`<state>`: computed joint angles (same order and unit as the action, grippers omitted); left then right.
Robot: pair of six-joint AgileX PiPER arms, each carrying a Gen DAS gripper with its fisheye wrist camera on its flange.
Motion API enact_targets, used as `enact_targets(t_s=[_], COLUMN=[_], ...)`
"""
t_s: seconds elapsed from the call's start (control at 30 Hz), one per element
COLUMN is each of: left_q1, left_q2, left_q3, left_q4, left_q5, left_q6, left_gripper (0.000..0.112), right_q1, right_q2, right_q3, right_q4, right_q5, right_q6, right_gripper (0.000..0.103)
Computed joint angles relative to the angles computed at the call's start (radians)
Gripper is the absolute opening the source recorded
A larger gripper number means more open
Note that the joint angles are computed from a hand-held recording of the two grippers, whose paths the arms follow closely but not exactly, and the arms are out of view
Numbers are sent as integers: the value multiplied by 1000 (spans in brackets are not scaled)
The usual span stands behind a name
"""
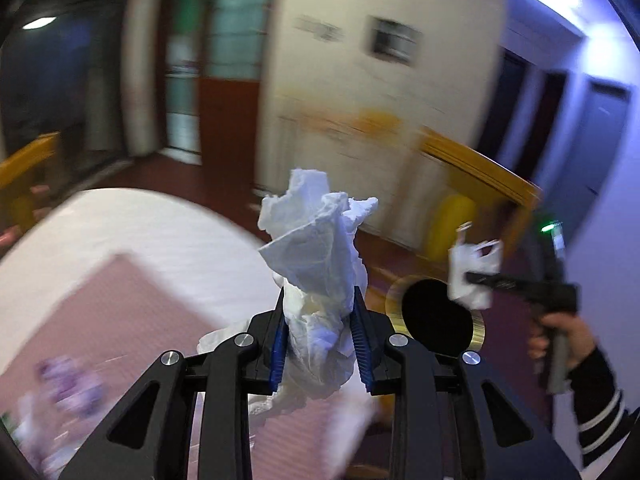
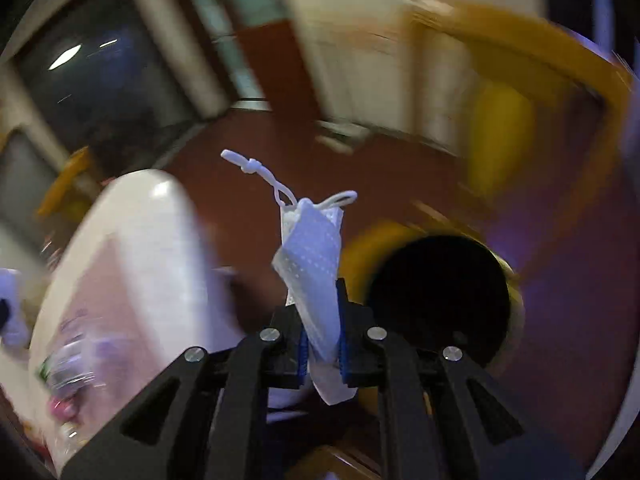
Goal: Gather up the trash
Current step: 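Carry tissue and mask to the black bin and open both tools over it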
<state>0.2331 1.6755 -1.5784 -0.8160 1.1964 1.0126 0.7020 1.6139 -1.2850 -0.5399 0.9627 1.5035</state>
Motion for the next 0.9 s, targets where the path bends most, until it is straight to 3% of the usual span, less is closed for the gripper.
enact_targets(t_s=[0.17, 0.27, 0.33, 0.37, 0.4, 0.43, 0.53, 0.57, 0.63, 0.77, 0.9], left_q1=[-329, -489, -569, -598, -626, -650, -709, -706, -692, -709, -699], left_q2=[99, 190, 271, 316, 363, 432, 549, 580, 581, 613, 586], left_q3=[-3, -45, -91, -121, -153, -226, -338, -374, -359, -381, -364], left_q4=[79, 153, 212, 226, 247, 267, 332, 337, 332, 335, 329], left_q5=[-74, -106, -121, -113, -111, -97, -94, -79, -85, -100, -86], left_q6=[-103, -186, -246, -280, -320, -356, -451, -476, -501, -527, -532], left_gripper=[28, 28, 28, 28, 28, 28, 36, 43, 53, 67, 69], right_q1=[-66, -105, -140, -153, -174, -183, -197, -201, -184, -176, -149], right_q2=[-78, -60, -22, 10, 39, 63, 58, 40, -15, -45, -69], right_q3=[332, 378, 382, 360, 342, 336, 358, 371, 422, 430, 432], right_q4=[-17, -15, 2, 11, 27, 33, 2, 2, -57, -74, -102], right_q5=[-183, -240, -271, -276, -280, -280, -244, -237, -239, -185, -143], right_q6=[204, 213, 183, 169, 143, 138, 199, 214, 310, 317, 354], right_gripper=[12, 12, 19, 25, 54, 74, 72, 73, 75, 75, 75])
